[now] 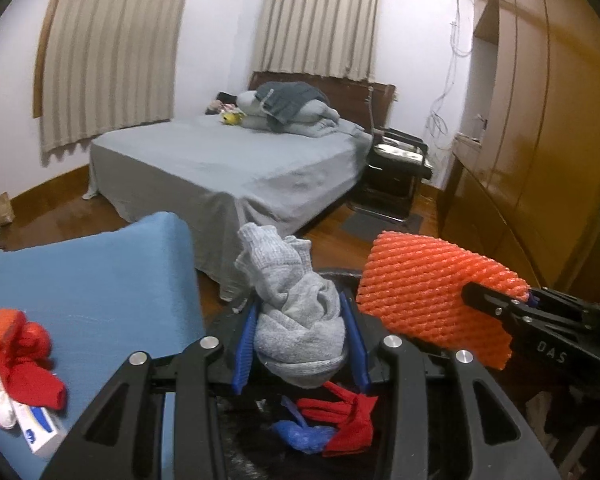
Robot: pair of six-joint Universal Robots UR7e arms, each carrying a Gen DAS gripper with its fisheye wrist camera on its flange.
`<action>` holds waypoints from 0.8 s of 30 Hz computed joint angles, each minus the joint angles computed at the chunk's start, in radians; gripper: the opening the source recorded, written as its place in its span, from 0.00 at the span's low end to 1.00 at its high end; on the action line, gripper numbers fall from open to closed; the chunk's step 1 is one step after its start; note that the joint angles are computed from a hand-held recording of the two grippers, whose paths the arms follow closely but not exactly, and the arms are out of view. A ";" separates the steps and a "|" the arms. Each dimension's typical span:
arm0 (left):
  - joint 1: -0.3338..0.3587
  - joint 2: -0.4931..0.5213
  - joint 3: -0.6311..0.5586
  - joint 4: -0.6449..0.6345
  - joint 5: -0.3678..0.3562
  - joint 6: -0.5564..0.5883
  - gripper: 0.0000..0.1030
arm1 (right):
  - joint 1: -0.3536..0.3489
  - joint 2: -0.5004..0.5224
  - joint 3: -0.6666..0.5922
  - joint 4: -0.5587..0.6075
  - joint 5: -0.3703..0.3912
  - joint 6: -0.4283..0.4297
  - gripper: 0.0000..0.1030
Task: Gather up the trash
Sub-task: 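Carry the grey sock and orange foam sleeve over the bin and release both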
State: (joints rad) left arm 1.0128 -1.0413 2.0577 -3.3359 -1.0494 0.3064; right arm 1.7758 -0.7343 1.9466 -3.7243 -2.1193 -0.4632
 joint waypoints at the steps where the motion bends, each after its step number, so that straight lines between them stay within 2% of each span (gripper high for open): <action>1: 0.001 0.001 -0.002 0.009 -0.009 0.000 0.40 | -0.004 0.000 0.002 -0.003 -0.005 -0.001 0.31; 3: 0.001 0.009 -0.007 0.018 -0.019 0.002 0.42 | -0.011 0.006 0.000 -0.011 -0.026 -0.007 0.37; 5: 0.003 0.009 -0.007 0.022 -0.033 0.003 0.55 | -0.018 0.008 0.000 -0.015 -0.036 -0.009 0.43; 6: 0.002 0.011 -0.011 0.022 -0.033 0.003 0.58 | -0.020 0.010 -0.003 -0.015 -0.043 -0.009 0.46; 7: 0.002 0.010 -0.008 0.016 -0.032 0.003 0.61 | -0.022 0.013 -0.002 -0.023 -0.051 -0.011 0.53; 9: 0.005 0.003 -0.002 0.010 -0.027 0.002 0.64 | -0.026 0.014 0.003 -0.039 -0.053 -0.016 0.60; 11: 0.004 -0.003 0.003 -0.003 -0.009 0.005 0.67 | -0.022 0.021 0.003 -0.062 -0.064 -0.025 0.79; 13: 0.004 -0.016 0.014 -0.035 0.026 0.011 0.72 | -0.016 0.031 0.000 -0.090 -0.064 -0.037 0.88; 16: 0.008 -0.039 0.024 -0.066 0.063 0.016 0.79 | -0.005 0.037 -0.004 -0.094 -0.038 -0.032 0.94; 19: 0.014 -0.070 0.043 -0.104 0.113 0.030 0.82 | 0.007 0.042 -0.015 -0.080 -0.009 -0.031 0.94; 24: 0.029 -0.130 0.079 -0.171 0.199 0.064 0.83 | 0.047 0.089 -0.088 -0.008 0.044 -0.034 0.94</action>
State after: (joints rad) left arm 1.0416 -1.1710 2.1365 -3.5074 -0.8507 0.3700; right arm 1.8224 -0.6455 1.8585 -3.7323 -2.0749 -0.4975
